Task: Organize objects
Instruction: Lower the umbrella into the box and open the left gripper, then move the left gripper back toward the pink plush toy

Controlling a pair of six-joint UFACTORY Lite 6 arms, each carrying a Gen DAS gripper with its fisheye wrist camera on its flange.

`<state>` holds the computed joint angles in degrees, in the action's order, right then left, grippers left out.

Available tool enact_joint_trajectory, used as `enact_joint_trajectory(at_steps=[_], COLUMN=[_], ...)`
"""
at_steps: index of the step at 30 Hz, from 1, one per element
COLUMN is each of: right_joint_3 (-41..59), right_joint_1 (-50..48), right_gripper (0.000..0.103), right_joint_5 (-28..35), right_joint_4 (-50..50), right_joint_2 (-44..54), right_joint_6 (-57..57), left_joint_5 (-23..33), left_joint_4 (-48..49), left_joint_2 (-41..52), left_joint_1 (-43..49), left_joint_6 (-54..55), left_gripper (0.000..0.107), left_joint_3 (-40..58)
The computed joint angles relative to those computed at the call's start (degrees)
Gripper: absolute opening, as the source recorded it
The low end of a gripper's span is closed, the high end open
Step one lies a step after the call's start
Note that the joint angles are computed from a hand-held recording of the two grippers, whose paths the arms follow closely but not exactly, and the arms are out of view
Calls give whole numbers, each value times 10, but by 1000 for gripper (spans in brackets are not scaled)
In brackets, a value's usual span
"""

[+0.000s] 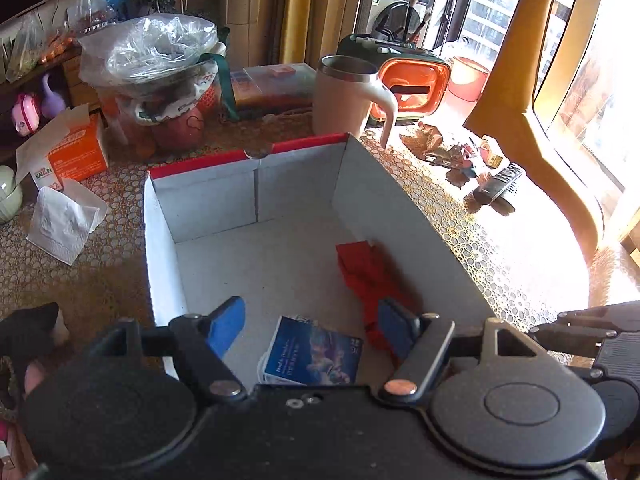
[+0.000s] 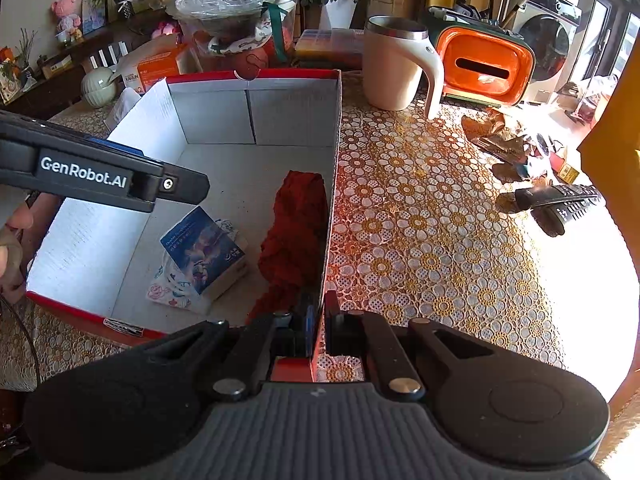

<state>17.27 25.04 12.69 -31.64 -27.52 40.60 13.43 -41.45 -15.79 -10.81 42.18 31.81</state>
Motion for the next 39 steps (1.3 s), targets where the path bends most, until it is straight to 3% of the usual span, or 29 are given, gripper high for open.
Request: enact_joint_trajectory(at_steps=[6,12,17,23,28,39], right_joint_3=[5,6,10,14,15,22], right_joint_1=[18,37,48,61,70,90], right_gripper=[5,5,5,5,5,5], right_joint_5=[14,30,40,51,60,79], right_joint_4=[-55,-88,-108,-131,-141,-173], right_joint_2=[4,5,9,15,16,27], right_joint_6=[65,106,131,159,174,221], left_joint_5=[87,221,353,493,529,476], left_joint_4=[43,6,-53,-109,-124,-162], left_joint_2=[-151,-269,-320,-295,-215,-88], left_joint_1=[82,227,424,693,830,956], left_joint_6=[-4,93,237,430,532,712], left_gripper=[72,73,79,91,98,102], left_joint_3=[-48,-67,-67,-54,-30,-60])
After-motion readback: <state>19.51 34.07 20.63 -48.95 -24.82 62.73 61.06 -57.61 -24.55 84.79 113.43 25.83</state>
